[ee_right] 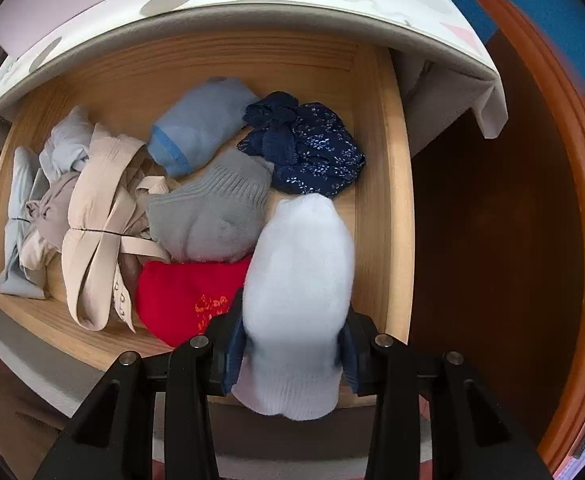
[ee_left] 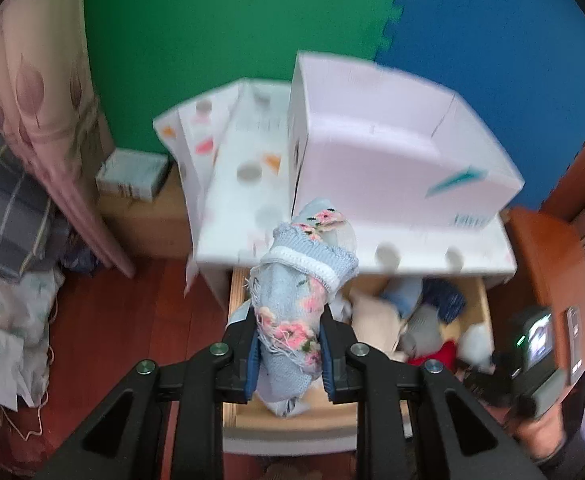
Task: Take underwear out of drawer
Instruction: 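Lift the white sock with the right tool while the left tool lifts the floral sock, then carry the floral sock into the white box and open the left tool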
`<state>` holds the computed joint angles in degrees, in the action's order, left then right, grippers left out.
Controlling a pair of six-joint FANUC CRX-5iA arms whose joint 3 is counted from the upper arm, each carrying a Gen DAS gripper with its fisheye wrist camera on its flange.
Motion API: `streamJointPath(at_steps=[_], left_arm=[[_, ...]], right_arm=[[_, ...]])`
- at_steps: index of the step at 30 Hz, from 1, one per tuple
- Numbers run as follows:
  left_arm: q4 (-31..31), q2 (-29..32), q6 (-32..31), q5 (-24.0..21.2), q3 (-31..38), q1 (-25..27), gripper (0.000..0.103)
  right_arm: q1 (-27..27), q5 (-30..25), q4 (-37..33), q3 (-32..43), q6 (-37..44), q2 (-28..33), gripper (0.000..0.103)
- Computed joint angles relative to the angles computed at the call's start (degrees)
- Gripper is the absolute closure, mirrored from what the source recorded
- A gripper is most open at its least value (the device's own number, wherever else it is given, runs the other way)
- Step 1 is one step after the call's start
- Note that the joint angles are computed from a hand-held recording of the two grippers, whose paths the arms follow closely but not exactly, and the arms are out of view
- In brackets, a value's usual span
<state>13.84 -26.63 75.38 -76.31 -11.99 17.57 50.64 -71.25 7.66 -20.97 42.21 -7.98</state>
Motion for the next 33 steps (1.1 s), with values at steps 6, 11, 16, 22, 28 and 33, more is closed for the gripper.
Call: streamJointPath(at_steps=[6, 11, 16, 22, 28, 33], left_arm=[[-0.4, 6.9, 2.1, 2.6, 11.9, -3.6, 0.079], [-1.9, 14.8, 3.7, 4.0, 21.3, -8.9, 0.079], [-2.2, 23.9, 5.6, 3.8, 28.3, -12.8, 0.079], [-8.4, 30.3, 10.1, 3.7, 30.2, -17.2, 0.079], [-11.3, 32.0, 10.2, 3.9, 28.0, -17.8, 0.079], [-14.5, 31.3, 10.5, 4.1, 26.3, -17.6, 0.079]], right_arm=[[-1.0, 0.7, -1.3, 0.0, 0.0, -0.5, 0.066], [-0.5, 0.2, -0.6, 0.2, 0.2, 0.3, 0.066], [-0.4, 0.8, -0.7, 0.0, -0.2, 0.5, 0.066], [-0.9, 0.8, -1.5, 0.3, 0.2, 0.4, 0.066], [-1.3, 0.8, -2.0, 0.4, 0.7, 0.5, 0.065], [-1.4, 0.9, -2.2, 0.3, 0.8, 0.5, 0.065]])
